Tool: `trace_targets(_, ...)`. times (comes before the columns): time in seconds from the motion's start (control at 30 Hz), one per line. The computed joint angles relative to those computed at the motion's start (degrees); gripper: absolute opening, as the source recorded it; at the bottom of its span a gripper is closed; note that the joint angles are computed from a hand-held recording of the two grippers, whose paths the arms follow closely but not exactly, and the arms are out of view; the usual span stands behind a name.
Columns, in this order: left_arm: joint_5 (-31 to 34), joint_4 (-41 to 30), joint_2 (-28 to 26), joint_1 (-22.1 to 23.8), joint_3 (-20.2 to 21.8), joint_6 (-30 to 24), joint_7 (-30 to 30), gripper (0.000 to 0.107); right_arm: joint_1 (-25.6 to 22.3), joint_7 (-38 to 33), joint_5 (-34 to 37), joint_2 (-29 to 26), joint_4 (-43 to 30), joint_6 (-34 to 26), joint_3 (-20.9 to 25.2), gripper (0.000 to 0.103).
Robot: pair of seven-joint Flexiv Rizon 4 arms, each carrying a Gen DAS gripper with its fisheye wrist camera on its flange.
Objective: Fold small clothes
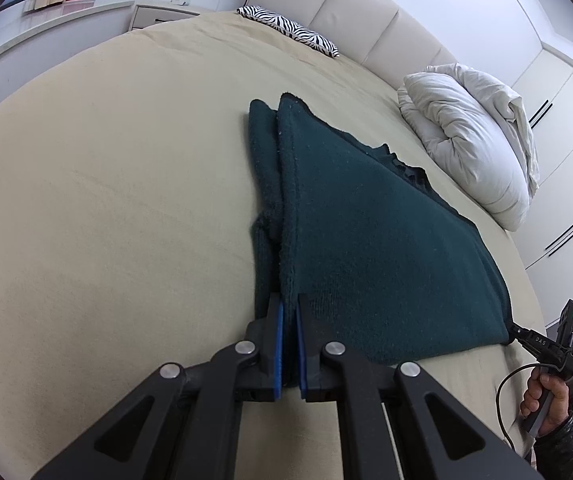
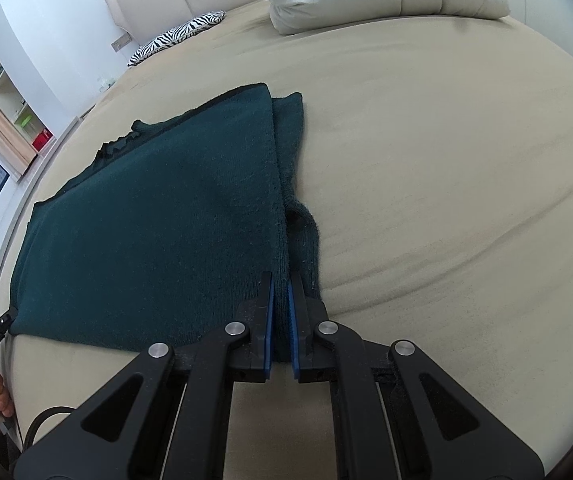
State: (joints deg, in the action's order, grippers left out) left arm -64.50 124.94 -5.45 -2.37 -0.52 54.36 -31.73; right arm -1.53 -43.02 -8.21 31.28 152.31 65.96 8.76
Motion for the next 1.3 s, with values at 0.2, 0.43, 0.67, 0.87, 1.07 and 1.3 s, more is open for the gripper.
trace_targets(0.2, -0.5, 0.0, -0.1, 0.1, 0.0, -0.5, 0.0, 0.007, 0.2, 0.4, 0.3, 0.0, -0.3, -0.4, -0.1, 0.006)
trace_targets(0.43, -0.7, -0.4, -0.5, 0.4, 0.0, -1.3, -1.2, 0.009, 0.2, 0.5, 0.6, 0.1, -0.1, -0.1, 0.1, 0.007)
trace_targets(0.67, -0.6, -0.6, -0.7, 0.7, 0.1, -1.6, -1.2, 0.009, 0.3, 0.5, -0.4, 0.4, -0.4, -1.9, 0.6, 0.005)
trace_targets(0.87, -0.5, -0.7, -0.7, 0.7, 0.0, -1.7, -1.4, 0.009, 0.3, 0.4, -0.4, 0.4, -0.2, -1.9, 0.5, 0.005)
trace_targets(1.07, -0.4, -0.7, -0.7, 0.8, 0.0, -1.8, -1.5, 0.009, 0.7, 0.9, 0.4, 1.6, 0.1, -3.2, 0.6, 0.005)
trace_targets(1.3, -0.7, -0.6, -0.6, 0.7, 0.0, -1.9, -1.6, 0.009, 1.5, 1.5, 1.2, 2.1, -0.1, -3.9, 0.5, 0.004)
